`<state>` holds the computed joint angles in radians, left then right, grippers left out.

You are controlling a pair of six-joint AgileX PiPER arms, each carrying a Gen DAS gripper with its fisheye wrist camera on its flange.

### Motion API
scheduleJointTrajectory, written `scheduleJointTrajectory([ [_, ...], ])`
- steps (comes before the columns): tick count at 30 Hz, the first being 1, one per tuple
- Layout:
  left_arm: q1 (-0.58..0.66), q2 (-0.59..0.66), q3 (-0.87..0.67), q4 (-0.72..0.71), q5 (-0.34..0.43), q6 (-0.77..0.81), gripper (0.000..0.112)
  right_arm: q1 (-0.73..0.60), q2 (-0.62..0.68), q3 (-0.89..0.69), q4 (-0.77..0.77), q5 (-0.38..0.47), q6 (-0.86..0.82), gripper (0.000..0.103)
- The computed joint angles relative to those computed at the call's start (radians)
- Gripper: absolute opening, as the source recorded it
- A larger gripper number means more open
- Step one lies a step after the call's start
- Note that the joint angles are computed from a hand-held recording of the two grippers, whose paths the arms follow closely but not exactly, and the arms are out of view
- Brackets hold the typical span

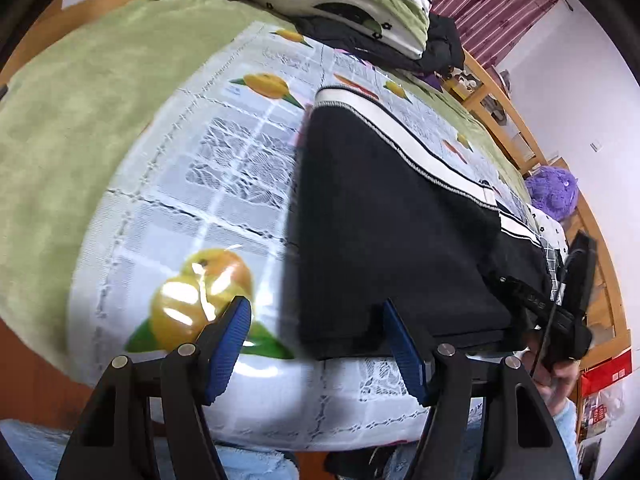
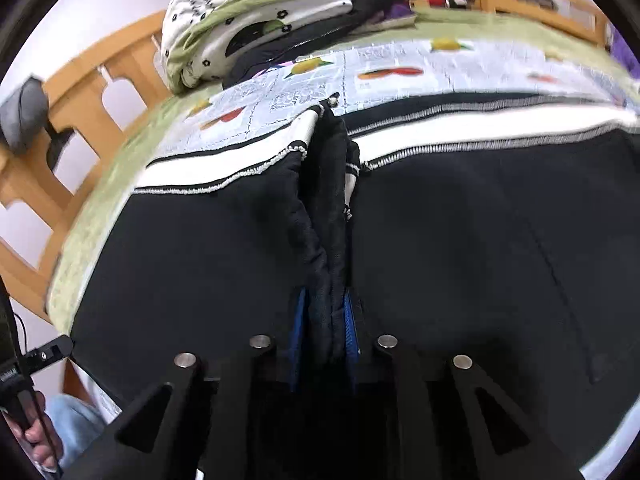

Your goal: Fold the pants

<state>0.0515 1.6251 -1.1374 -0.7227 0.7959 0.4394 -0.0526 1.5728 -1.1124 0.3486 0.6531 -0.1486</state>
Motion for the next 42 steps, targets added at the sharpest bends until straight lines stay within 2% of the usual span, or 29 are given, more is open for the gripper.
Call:
scheduleJointTrajectory([
  [2, -0.018, -0.003, 0.006, 0.000, -0.024, 0.006, 0.066, 0.001, -0.023, -0.013, -0.027, 0.035, 0.018, 0.022],
  [7, -0.057, 0.016, -0.004, -0.017, -0.050, -0.014, 0.066, -0.065, -0.192, 0.117, 0.136, 0.029, -0.187, 0.023],
  [9, -0.075, 0.027, -0.016, -0.015, -0.061, -0.038, 0.064, -0.024, -0.202, 0.157, 0.074, -0.011, -0.160, 0.024],
  [10, -0.090, 0.027, -0.023, 0.011, -0.070, -0.071, 0.064, -0.003, -0.189, 0.168, 0.022, -0.026, -0.121, 0.032],
  [13, -0.177, 0.023, -0.054, 0.230, -0.129, -0.287, 0.047, 0.009, -0.160, 0.215, 0.068, -0.114, -0.133, 0.034],
  [15, -0.237, 0.002, -0.088, 0.389, -0.136, -0.426, 0.023, -0.020, -0.152, 0.180, 0.105, -0.057, -0.198, 0.034],
  [17, -0.283, -0.029, -0.114, 0.482, -0.137, -0.488, 0.021, -0.093, -0.170, 0.170, 0.211, 0.013, -0.309, 0.036],
  [18, -0.328, -0.047, -0.138, 0.573, -0.139, -0.559, 0.020, -0.163, -0.191, 0.173, 0.282, 0.059, -0.387, 0.038],
  [20, -0.413, -0.055, -0.204, 0.704, -0.110, -0.654, 0.019, -0.259, -0.225, 0.175, 0.329, 0.107, -0.458, 0.040],
  [24, -0.606, -0.011, -0.378, 0.864, -0.026, -0.775, 0.018, -0.454, -0.249, 0.137, 0.320, 0.157, -0.574, 0.040],
  [27, -0.746, 0.085, -0.527, 0.955, 0.033, -0.837, 0.018, -0.600, -0.213, 0.103, 0.282, 0.149, -0.649, 0.040],
  [29, -0.805, 0.159, -0.624, 0.949, 0.070, -0.839, 0.018, -0.705, -0.190, 0.099, 0.347, 0.193, -0.725, 0.040],
  [30, -0.830, 0.208, -0.689, 0.928, 0.096, -0.823, 0.018, -0.785, -0.165, 0.089, 0.376, 0.246, -0.766, 0.040],
  [33, -0.903, 0.336, -0.856, 0.934, 0.166, -0.811, 0.018, -0.916, -0.121, 0.070, 0.390, 0.327, -0.819, 0.040],
  [37, -0.944, 0.421, -0.948, 0.883, 0.216, -0.778, 0.018, -0.984, -0.102, 0.069, 0.383, 0.359, -0.856, 0.040],
  [40, -0.937, 0.474, -1.007, 0.811, 0.286, -0.734, 0.025, -1.005, -0.090, 0.054, 0.386, 0.406, -0.868, 0.040],
  [42, -0.897, 0.439, -0.951, 0.702, 0.264, -0.691, 0.031, -1.003, -0.092, 0.045, 0.392, 0.440, -0.877, 0.040],
])
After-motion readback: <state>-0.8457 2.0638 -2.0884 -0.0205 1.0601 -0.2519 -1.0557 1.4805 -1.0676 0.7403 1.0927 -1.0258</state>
